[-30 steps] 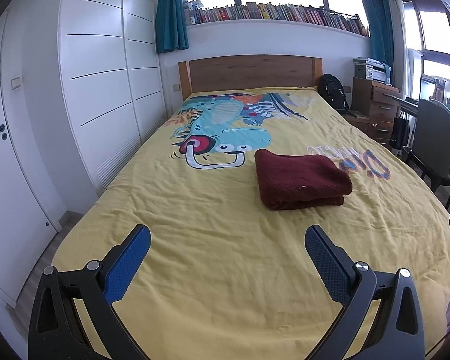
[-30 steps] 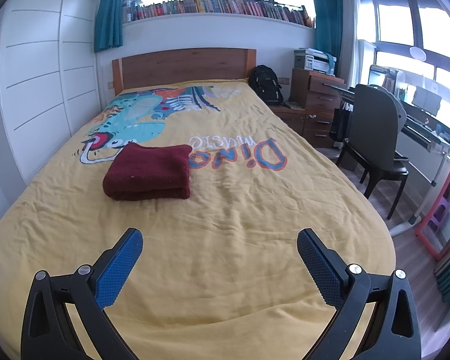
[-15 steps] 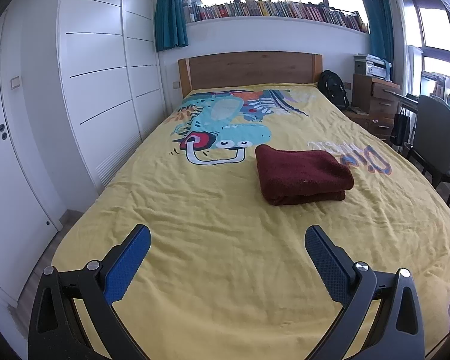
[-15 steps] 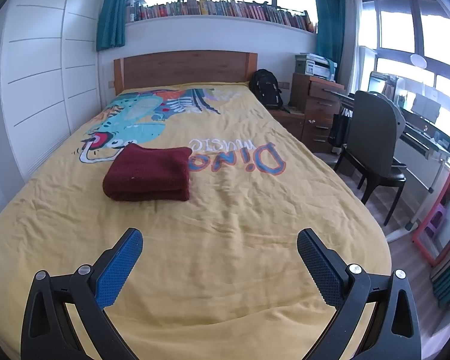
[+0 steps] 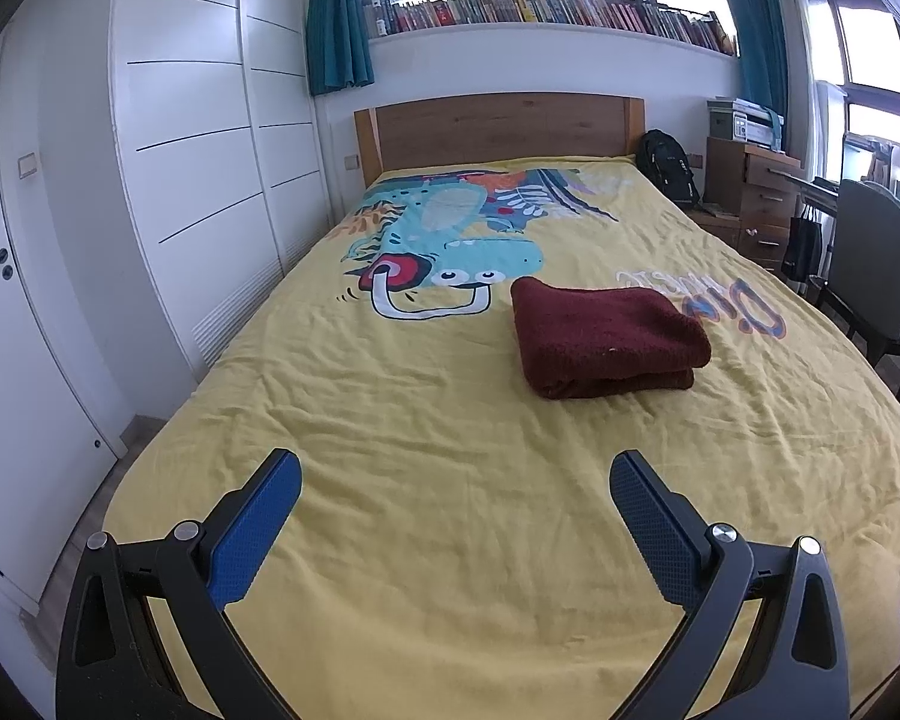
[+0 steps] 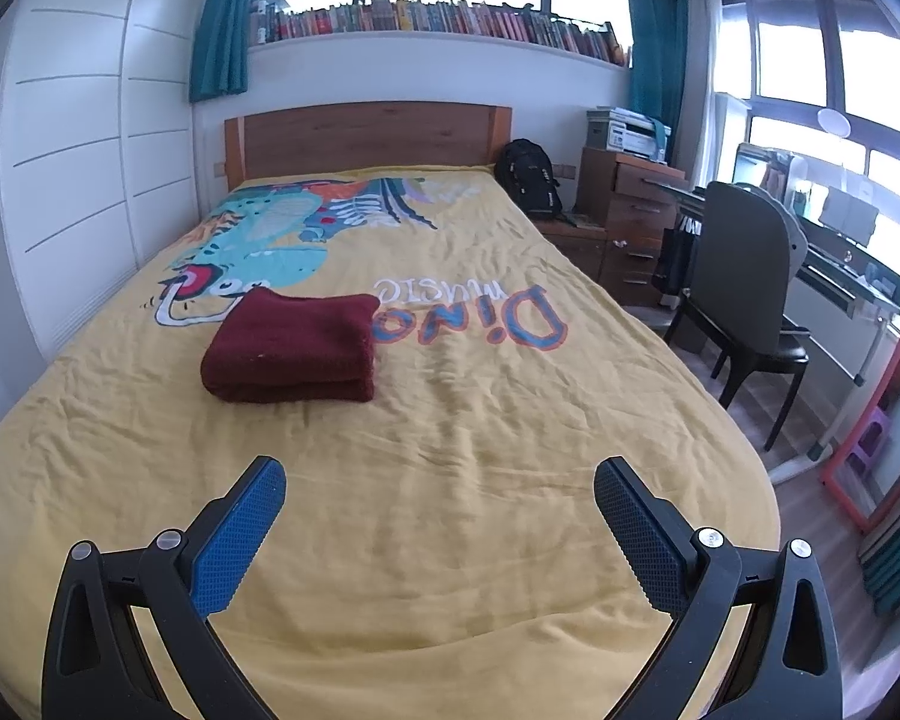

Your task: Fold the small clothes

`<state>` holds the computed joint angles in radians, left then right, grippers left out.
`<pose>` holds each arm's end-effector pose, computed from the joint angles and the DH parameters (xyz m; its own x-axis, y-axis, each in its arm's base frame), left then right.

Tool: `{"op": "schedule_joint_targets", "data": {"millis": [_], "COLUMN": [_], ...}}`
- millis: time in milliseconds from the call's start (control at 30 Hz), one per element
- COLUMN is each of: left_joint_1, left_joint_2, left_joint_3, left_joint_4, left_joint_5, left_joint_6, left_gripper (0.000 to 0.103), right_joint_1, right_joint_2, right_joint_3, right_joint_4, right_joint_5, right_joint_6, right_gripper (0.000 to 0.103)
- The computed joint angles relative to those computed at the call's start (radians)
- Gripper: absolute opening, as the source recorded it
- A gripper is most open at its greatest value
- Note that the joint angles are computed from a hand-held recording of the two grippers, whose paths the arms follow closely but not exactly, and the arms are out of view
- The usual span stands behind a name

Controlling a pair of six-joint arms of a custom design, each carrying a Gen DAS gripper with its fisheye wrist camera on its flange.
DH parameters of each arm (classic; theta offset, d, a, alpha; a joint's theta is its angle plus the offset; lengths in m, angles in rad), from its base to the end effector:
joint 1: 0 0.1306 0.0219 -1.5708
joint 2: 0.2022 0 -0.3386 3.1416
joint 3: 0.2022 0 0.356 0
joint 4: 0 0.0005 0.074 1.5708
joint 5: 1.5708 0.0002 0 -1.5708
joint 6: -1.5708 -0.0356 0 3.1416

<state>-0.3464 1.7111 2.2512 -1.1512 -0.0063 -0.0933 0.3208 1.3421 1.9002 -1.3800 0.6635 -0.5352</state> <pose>0.4990 -0.1804 0.5695 -0.5062 0.2818 -0.8151 0.3835 0.9201 0.0799 0.3717 0.0999 0.5827 -0.5216 0.2501 -0.8157 0.4831 0.8746 -0.0408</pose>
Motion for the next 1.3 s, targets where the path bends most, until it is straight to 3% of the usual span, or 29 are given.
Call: {"op": "schedule_joint_targets", "data": {"millis": [1300], "left_joint_1": [0.001], "left_joint_2": [0.072], "left_joint_3": [0.032], "left_joint_4": [-0.023], "left_joint_5": [-0.012], "left_joint_6": [-0.036], "left_gripper": [0.102], "right_joint_1": [-0.079], "right_joint_2": [0.011], "right_joint_3": [-0.072], "right_joint_4": [0.059], "right_joint_5": [-0.084], "right_joint_6": [0.002], "right_gripper": [0.103]}}
